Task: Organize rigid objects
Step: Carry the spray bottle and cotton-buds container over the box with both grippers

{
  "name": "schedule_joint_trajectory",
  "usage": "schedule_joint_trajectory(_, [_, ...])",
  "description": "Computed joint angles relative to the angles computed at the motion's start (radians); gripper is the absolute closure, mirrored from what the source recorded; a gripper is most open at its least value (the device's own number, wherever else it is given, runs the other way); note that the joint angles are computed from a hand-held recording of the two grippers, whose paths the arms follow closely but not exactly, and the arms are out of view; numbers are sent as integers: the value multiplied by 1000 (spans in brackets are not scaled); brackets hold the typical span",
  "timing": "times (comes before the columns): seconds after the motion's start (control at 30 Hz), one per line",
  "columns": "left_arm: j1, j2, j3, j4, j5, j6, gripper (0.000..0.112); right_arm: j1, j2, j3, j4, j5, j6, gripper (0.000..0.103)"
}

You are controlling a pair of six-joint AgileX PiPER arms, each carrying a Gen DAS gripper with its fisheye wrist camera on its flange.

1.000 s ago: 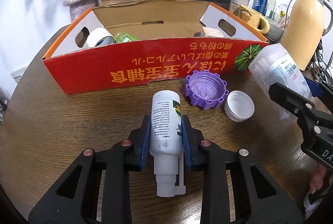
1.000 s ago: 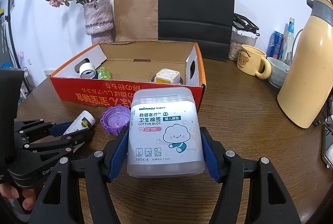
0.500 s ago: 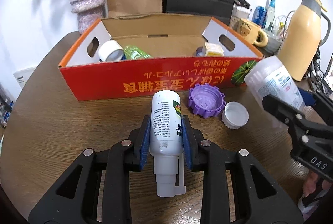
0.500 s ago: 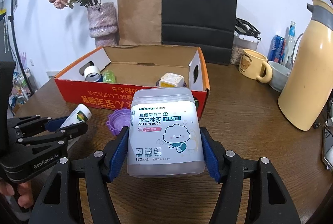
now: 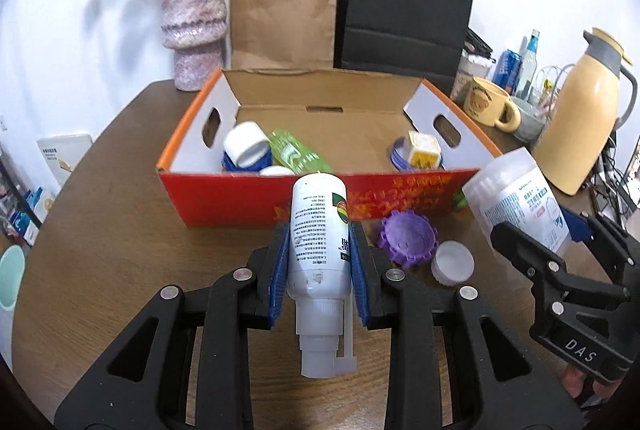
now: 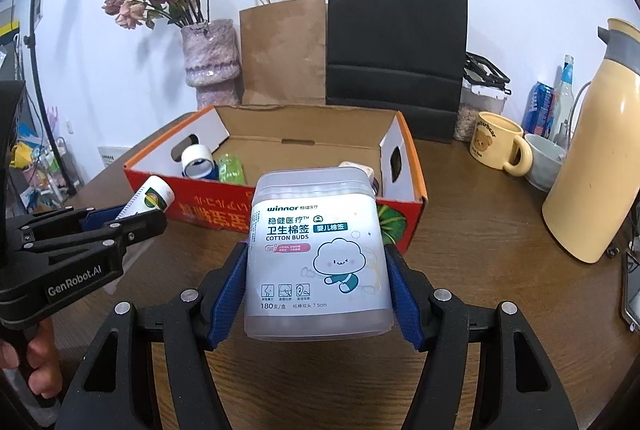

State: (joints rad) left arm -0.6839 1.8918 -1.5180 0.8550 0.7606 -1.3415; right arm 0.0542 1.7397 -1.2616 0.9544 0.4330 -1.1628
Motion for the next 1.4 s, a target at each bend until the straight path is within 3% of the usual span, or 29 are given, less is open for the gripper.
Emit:
schedule_joint_trajectory(0.37, [39,-5,-74,20,33,23,88,48,24,-104,-74,-13,120,33])
schedule_joint_trajectory(0.87, [119,71,-239,7,50,49,88,105,165,-342,-181,-22,286,33])
schedule_joint_trajectory(1.4, [202,258,-522,-103,100,213,88,130,388,-687,-412,79,536,33])
